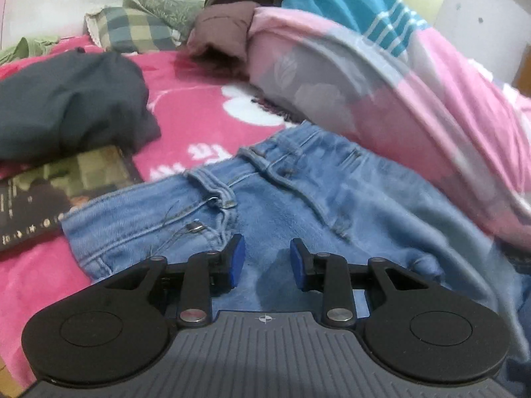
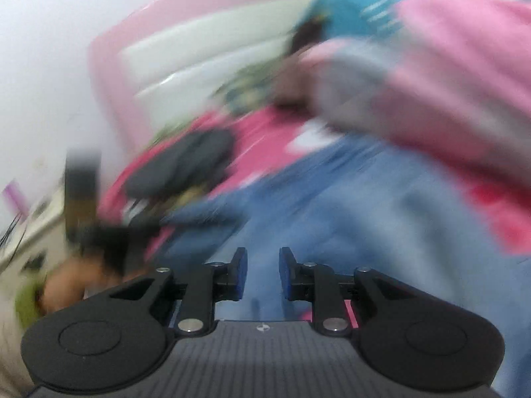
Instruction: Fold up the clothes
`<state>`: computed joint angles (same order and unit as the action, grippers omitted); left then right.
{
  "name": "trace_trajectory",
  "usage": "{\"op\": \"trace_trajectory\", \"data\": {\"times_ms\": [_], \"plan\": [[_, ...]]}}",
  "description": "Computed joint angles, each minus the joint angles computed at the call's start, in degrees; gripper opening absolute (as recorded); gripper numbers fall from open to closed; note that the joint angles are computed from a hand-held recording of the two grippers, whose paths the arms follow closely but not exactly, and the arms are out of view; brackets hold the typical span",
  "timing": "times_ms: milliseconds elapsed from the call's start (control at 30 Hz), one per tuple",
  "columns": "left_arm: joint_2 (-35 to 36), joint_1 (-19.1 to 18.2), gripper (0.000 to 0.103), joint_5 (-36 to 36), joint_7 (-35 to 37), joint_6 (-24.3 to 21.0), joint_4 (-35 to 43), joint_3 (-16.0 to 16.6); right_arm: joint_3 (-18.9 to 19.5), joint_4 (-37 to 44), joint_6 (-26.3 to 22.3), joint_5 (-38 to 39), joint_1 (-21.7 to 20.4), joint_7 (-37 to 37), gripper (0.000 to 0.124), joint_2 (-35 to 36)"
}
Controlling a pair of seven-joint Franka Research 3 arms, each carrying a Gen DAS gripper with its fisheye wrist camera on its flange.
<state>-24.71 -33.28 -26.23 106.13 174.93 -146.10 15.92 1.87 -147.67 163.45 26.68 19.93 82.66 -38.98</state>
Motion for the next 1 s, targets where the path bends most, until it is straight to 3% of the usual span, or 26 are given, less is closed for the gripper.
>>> {"op": "trace_trajectory", "data": {"times_ms": [133, 233, 300, 333, 367, 467, 567, 700, 833, 933, 1000], "plan": [[-0.03, 0.44, 0.028, 1.69, 0.35, 1.75, -1.14, -0.43, 0.49, 7.96, -2.44, -4.64, -11.58, 7.73, 0.031, 9.27], [0.19, 0.15, 0.027, 2.88, -0.41, 2.56, -1.28, -0.15, -5.01, 15.17, -9.78, -1.53, -10.97, 6.96, 0.033, 18.49], [0.49, -0.04, 0.027, 3.89, -1.02, 3.51, -1.46, -0.11, -6.56, 17.66, -13.43, 1.59, -10.87, 5.52, 0.031, 21.98], [0.62, -0.13, 0.027, 4.5, -1.42, 4.03, -1.58, -0.08, -6.77, 18.01, -14.07, 3.06, -10.94, 4.6, 0.018, 22.68], [0.59, -0.4, 0.027, 5.07, -1.79, 4.43, -1.76, 0.21, -6.46, 17.54, -13.51, 3.99, -11.03, 3.61, 0.01, 22.43], [0.22, -2.08, 0.026, 6.49, -2.66, 4.89, -2.1, 2.18, -3.0, 15.08, -7.03, -0.36, -12.39, 2.46, 0.006, 19.74], [-0.09, -3.56, 0.026, 7.58, -2.99, 4.72, -2.16, 4.01, 5.0, 14.55, -1.37, -16.34, -19.91, 10.67, 0.006, 18.95], [-0.1, -4.2, 0.026, 8.86, -3.23, 4.97, -2.27, 4.86, 11.41, 16.21, -2.27, -34.51, -27.47, 21.55, 0.006, 23.78], [-0.31, -4.93, 0.026, 9.83, -3.49, 5.16, -2.46, 5.77, 11.9, 15.55, -0.26, -42.68, -28.32, 28.69, 0.009, 26.46], [-0.53, -5.95, 0.026, 10.13, -3.45, 5.61, -2.7, 6.82, 10.59, 16.11, -2.02, -44.45, -26.64, 31.51, 0.015, 23.9], [-0.62, -6.48, 0.026, 10.61, -3.66, 6.48, -3.1, 7.32, 9.28, 15.24, 0.69, -45.32, -24.74, 31.73, 0.015, 21.52]]}}
